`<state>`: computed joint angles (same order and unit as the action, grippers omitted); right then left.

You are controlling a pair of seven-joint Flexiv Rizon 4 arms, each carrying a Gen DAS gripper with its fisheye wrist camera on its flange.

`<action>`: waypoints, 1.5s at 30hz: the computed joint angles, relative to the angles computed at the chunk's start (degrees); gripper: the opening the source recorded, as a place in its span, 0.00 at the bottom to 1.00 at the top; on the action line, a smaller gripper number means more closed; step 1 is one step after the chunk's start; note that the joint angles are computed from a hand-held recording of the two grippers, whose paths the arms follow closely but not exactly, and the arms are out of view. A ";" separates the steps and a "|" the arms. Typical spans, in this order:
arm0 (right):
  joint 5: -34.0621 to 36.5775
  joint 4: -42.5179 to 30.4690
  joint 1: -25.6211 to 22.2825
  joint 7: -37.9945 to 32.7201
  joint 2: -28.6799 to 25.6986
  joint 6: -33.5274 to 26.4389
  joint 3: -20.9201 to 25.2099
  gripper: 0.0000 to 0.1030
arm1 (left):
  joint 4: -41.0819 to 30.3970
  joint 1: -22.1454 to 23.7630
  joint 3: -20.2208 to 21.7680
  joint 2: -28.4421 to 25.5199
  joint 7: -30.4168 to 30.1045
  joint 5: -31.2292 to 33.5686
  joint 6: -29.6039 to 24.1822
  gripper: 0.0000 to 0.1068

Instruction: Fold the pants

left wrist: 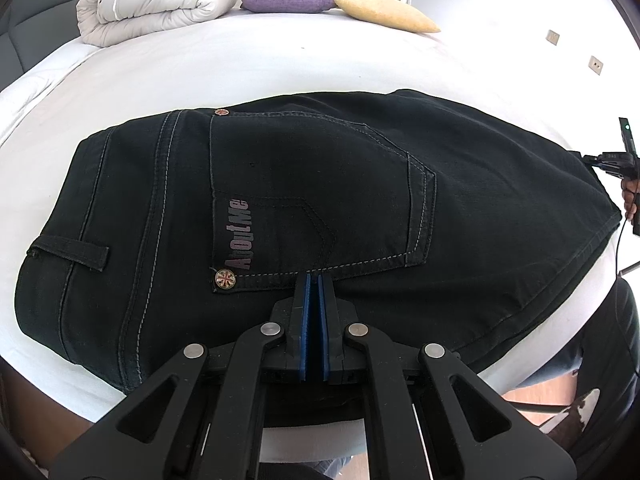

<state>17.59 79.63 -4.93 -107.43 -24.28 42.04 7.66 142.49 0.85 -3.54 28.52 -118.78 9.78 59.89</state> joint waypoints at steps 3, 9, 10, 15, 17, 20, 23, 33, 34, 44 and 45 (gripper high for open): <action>-1.99 3.05 1.49 2.16 0.95 5.07 -1.00 0.02 | -0.06 0.28 -0.41 0.12 -0.63 0.31 -0.11 0.03; -3.16 5.88 1.88 9.64 0.63 10.66 -1.85 0.00 | 0.20 0.84 -1.32 0.60 -3.01 1.33 0.29 0.03; -3.24 5.80 1.66 10.38 0.41 10.69 -1.71 0.00 | 0.36 0.93 -1.42 0.78 -3.43 1.56 0.40 0.03; -8.24 7.17 2.58 20.46 1.06 11.37 -4.63 0.00 | 1.32 0.84 -1.11 1.63 -4.40 1.91 1.45 0.03; -10.36 10.45 2.71 21.23 3.86 15.31 -4.27 0.06 | 1.83 0.90 -1.01 2.00 -4.62 1.92 2.03 0.03; 2.95 8.69 -1.96 8.82 8.23 8.23 4.03 0.06 | 2.18 1.14 -1.09 2.64 -4.74 1.93 1.89 0.03; 13.77 7.43 -2.47 -1.30 11.48 -3.73 8.19 0.06 | 2.53 1.36 -1.29 3.19 -5.00 2.13 1.75 0.03; 19.08 8.69 6.31 0.80 7.53 -10.39 4.79 0.00 | 4.51 0.05 0.84 4.44 -3.22 -0.33 3.73 0.03; 18.91 9.58 6.22 3.06 7.67 -6.85 3.23 0.00 | 4.88 -0.12 1.12 4.74 -2.86 -0.75 4.01 0.03; 10.06 20.13 0.31 20.69 15.14 11.43 -3.52 0.08 | 2.36 0.95 -1.90 8.85 -3.31 -0.46 -2.53 0.03; 13.71 20.52 -0.72 18.09 16.94 9.33 -2.53 0.09 | 1.82 0.48 -1.71 7.61 -3.15 -0.98 -0.68 0.03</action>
<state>31.29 100.16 -5.65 -89.34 -7.34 51.37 5.13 144.31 1.33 -5.25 36.12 -121.93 8.80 59.21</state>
